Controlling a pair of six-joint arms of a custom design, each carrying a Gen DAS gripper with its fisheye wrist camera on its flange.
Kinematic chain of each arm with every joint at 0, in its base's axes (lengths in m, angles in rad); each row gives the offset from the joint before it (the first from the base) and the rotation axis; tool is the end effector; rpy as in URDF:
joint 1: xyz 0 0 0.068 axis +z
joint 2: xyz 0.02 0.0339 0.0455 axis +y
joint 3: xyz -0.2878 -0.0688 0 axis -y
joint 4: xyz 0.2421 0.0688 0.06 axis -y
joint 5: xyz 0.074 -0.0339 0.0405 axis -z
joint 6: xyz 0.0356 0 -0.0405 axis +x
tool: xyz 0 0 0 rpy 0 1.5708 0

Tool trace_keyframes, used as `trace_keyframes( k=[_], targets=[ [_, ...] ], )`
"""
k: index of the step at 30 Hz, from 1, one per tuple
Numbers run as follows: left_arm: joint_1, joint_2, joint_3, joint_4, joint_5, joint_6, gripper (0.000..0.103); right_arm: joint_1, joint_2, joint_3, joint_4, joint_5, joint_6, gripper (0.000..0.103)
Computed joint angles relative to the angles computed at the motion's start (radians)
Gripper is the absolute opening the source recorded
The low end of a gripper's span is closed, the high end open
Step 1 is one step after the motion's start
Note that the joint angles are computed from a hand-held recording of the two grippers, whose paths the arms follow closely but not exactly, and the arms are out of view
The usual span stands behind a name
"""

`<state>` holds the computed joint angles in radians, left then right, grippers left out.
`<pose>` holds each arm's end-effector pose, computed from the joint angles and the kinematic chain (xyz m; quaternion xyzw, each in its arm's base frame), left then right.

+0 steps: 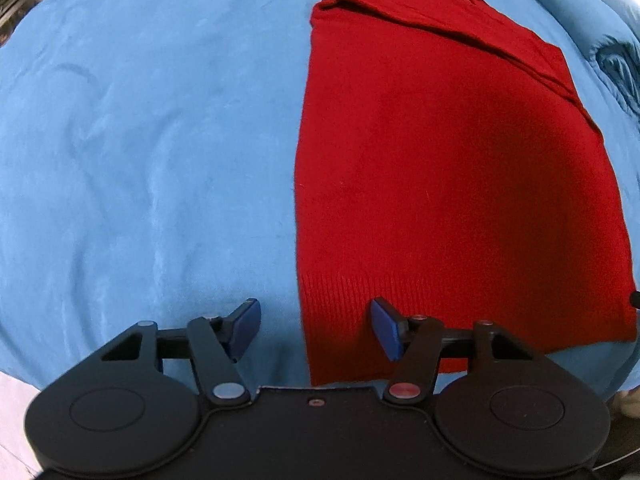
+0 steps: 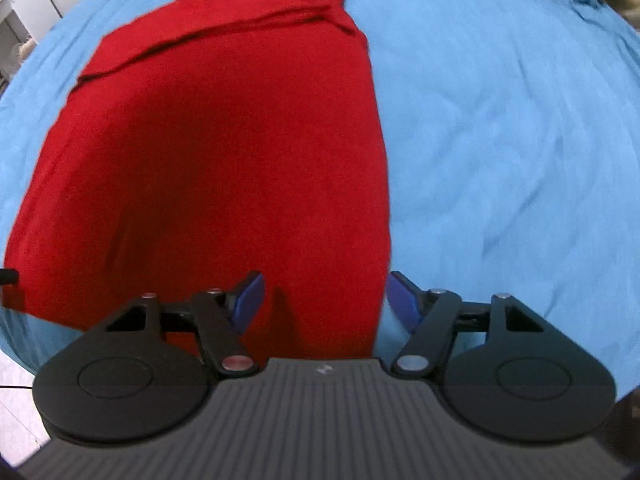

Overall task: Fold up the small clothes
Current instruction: 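Grasp the sweater hem with the left tool while the right tool grasps it too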

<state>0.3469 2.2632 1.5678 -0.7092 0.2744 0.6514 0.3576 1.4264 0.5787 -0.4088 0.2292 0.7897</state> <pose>0.4227 0.1425 0.1192 0.1609 0.9740 -0.0803 0.1374 0.2064 0.0685 0.1531 0.2278 0.9546 -0.0105 0.1919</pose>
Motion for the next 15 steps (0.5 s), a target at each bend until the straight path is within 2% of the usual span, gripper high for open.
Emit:
trace_keyframes(
  k=[7, 10, 12, 13, 14, 15],
  targets=[
    [0.005, -0.046, -0.074, 0.026, -0.003, 0.059, 0.054, 0.022, -0.023, -0.047, -0.036, -0.036, 0.073, 0.07],
    [-0.001, -0.05, -0.088, 0.025, -0.013, 0.069, 0.048, 0.002, -0.05, -0.073, -0.026, -0.065, 0.085, 0.062],
    [-0.012, -0.047, -0.087, 0.024, -0.022, 0.07, 0.037, 0.003, -0.061, -0.078, -0.023, -0.083, 0.081, 0.043],
    [-0.014, -0.039, -0.075, 0.013, -0.022, 0.074, 0.032, -0.011, -0.068, -0.081, -0.019, -0.094, 0.063, 0.037],
    [-0.019, -0.033, -0.063, -0.006, -0.022, 0.077, 0.014, -0.012, -0.071, -0.076, -0.02, -0.103, 0.056, 0.025],
    [-0.024, -0.027, -0.049, -0.022, -0.025, 0.079, 0.007, -0.011, -0.072, -0.067, -0.03, -0.107, 0.054, 0.024]
  ],
)
